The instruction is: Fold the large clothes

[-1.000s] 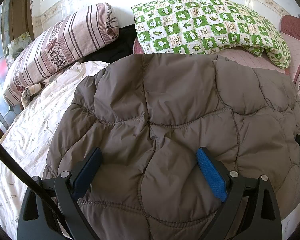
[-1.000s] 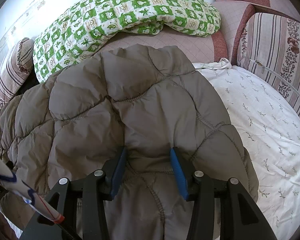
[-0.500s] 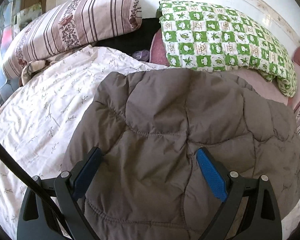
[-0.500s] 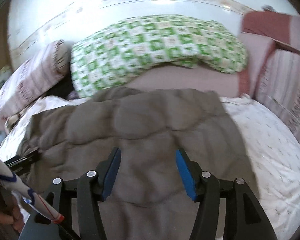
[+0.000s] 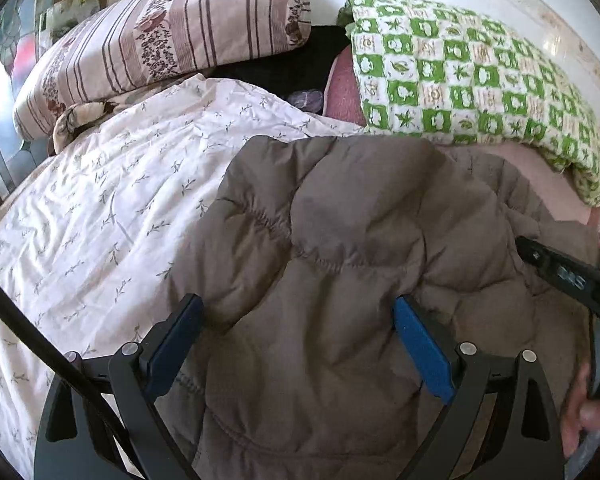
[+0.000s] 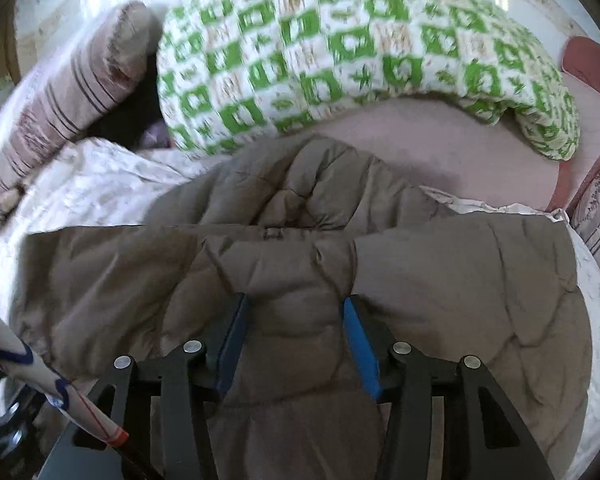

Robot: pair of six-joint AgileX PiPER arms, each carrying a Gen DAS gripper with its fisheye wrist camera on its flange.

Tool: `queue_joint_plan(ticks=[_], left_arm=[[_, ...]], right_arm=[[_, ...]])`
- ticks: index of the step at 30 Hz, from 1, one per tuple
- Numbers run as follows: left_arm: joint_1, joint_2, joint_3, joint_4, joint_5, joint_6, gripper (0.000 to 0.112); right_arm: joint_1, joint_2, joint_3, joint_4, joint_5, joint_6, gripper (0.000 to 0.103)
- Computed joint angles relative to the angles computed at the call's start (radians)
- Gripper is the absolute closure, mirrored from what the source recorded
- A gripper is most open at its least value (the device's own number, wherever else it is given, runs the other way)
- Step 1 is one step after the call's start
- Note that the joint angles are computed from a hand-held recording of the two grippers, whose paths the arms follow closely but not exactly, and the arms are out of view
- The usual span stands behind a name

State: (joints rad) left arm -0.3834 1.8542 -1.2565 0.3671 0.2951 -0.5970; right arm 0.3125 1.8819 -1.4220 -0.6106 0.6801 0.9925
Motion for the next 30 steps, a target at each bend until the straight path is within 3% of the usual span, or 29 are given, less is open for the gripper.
queue_joint_plan(ticks=[5,11,15,18,24,27,30], left_arm=[[-0.020,0.015,-0.009,0.097,0.020,-0.072,0.016],[-0.004,-0.018,0.011,-0.036,0.005,0.039,0.016],[-0.016,-0.037,0.029,0.022,0.008,-0.022,0.016],[-0.025,-0.055,0.052,0.097,0.006,-0.102,0.016],[-0.032,-0.058,0.070,0.249,0.018,-0.236,0.016],[-0.019,-0.041,0.065,0.283,0.025,-0.272,0.016],[-0.007,-0.019,0.055,0.219,0.017,-0.212,0.016]], right_arm=[[-0.062,0.007,-0.011,0.154,-0.028,-0.135,0.048],[-0.034,-0.351,0.350,0.055,-0.155,0.024,0.046],[0.058,-0.622,0.624,-0.187,-0.027,0.327,0.044],[0.043,-0.802,0.811,-0.239,0.023,0.470,0.044],[-0.351,-0.850,0.914,0.054,-0.194,0.138,0.046],[-0.450,-0.794,0.914,0.157,-0.267,0.005,0.046],[-0.527,-0.750,0.927,0.343,-0.327,-0.194,0.046]])
